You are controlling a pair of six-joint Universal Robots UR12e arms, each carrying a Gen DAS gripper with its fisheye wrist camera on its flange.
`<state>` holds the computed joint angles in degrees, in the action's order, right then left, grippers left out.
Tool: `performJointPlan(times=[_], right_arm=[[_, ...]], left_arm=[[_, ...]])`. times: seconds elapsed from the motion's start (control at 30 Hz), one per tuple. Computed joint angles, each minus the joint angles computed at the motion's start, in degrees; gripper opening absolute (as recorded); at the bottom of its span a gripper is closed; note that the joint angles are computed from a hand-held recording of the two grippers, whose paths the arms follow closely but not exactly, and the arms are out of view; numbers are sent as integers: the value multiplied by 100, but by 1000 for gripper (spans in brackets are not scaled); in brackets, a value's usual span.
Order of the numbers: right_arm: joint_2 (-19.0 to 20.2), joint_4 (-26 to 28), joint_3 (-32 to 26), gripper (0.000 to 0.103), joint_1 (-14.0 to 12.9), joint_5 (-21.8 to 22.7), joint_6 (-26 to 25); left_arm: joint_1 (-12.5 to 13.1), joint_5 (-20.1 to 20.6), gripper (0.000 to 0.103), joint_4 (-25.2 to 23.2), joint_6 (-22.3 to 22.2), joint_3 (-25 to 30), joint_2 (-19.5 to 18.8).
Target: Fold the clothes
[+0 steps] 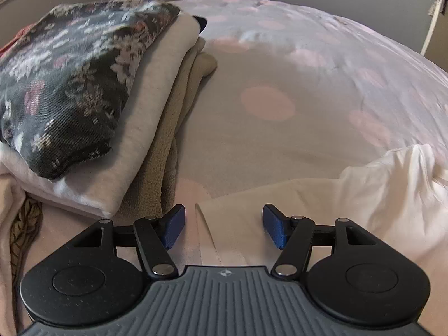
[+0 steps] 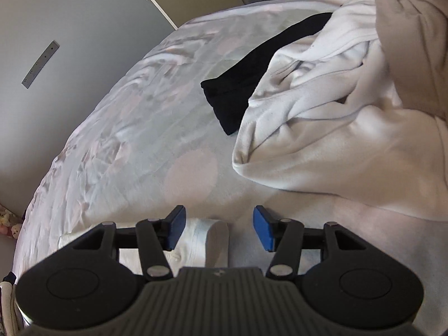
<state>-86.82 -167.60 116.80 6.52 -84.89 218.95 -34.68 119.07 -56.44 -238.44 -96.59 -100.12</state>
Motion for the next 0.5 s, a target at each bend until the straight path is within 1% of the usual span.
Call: performJointPlan(times=[0.03,0.07,0.1,0.13,0.17,0.2,0.23,0.3,0.37,0.43,0.5], right_arm=[[37,-23,-22,57,14,5,-26],[49,-24,-29,56,33,33,-104],[58,-22,-34,50,52,63,-188],[59,35,-45,37,77,71,-329],[61,100,-67,29,100,17,-446],[65,163,-91,13,123,-45,-558],[69,225,-116,11,146,-108,-670],[85,352,-198,8,208,-322,-837],[128,565,-375,7,323,-787,-996],[171,863,-534,5,389,-1124,-978],[220,1019,-589,5,390,-1153,-1060]], left_arm=[[39,-112,60,64,-115,-40,0],[16,-38,60,236,-202,-109,0],[-7,37,59,403,-279,-173,-2],[-35,94,48,543,-203,-210,-11],[-66,174,27,689,-73,-238,-19],[-94,242,14,837,58,-264,-27],[-82,183,2,935,129,-268,-25],[-97,277,1,628,22,-113,-63],[-116,514,1,12,-174,123,-130],[-43,343,1,-382,-336,210,-124],[-43,331,1,-433,-87,227,-147]])
